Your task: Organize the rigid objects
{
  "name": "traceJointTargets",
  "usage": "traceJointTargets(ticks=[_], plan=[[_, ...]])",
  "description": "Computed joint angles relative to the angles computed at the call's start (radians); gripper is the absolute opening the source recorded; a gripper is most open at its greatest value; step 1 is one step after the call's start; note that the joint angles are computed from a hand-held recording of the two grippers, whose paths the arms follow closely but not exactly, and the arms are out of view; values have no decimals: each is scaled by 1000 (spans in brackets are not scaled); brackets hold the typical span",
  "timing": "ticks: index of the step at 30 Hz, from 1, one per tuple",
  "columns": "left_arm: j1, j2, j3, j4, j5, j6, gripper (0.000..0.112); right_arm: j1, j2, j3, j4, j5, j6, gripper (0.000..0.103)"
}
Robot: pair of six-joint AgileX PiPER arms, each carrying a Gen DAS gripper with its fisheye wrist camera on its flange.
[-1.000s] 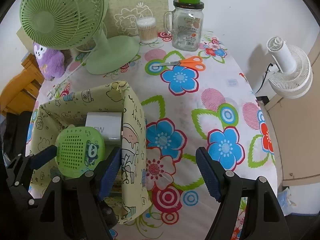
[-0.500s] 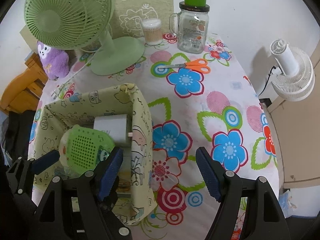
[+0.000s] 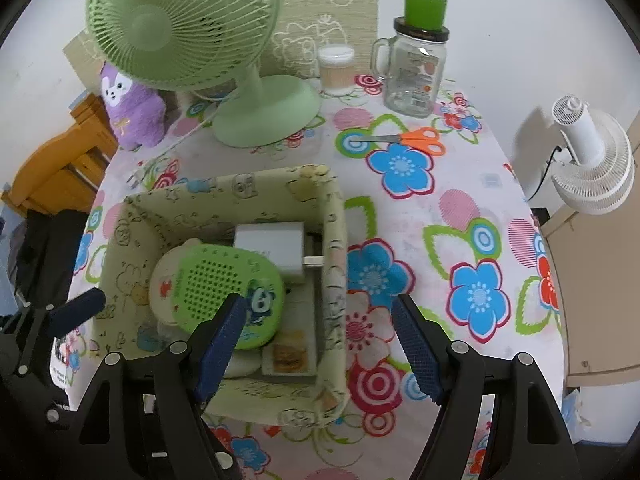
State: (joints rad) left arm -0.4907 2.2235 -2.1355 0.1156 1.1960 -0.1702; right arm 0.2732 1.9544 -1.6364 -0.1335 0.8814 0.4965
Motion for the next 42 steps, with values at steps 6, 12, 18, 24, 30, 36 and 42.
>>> traceJointTargets(ticks=[6,12,18,24,30,36,42], plan=[[30,-65,96,-12,-31,12,102,39,-9,-5,-28,13,28,78],[55,-142,199,-22,-80,31,102,62,-37,15,-41,23,49,78],[86,-196,254,-37,-92,37,102,92,-89,52,-69,10,87,78],[112,-261,314,-58,-120,72,102,130,-146,86,-124,8,162,87],[144,-328,374,-94,-143,125,102,172,-211,139,-187,2,254,92],[135,-408,438,-92,-173,146,102,206,-278,179,-230,15,300,97],[109,-480,471,-67,-143,98,102,240,-360,233,-288,39,348,101]])
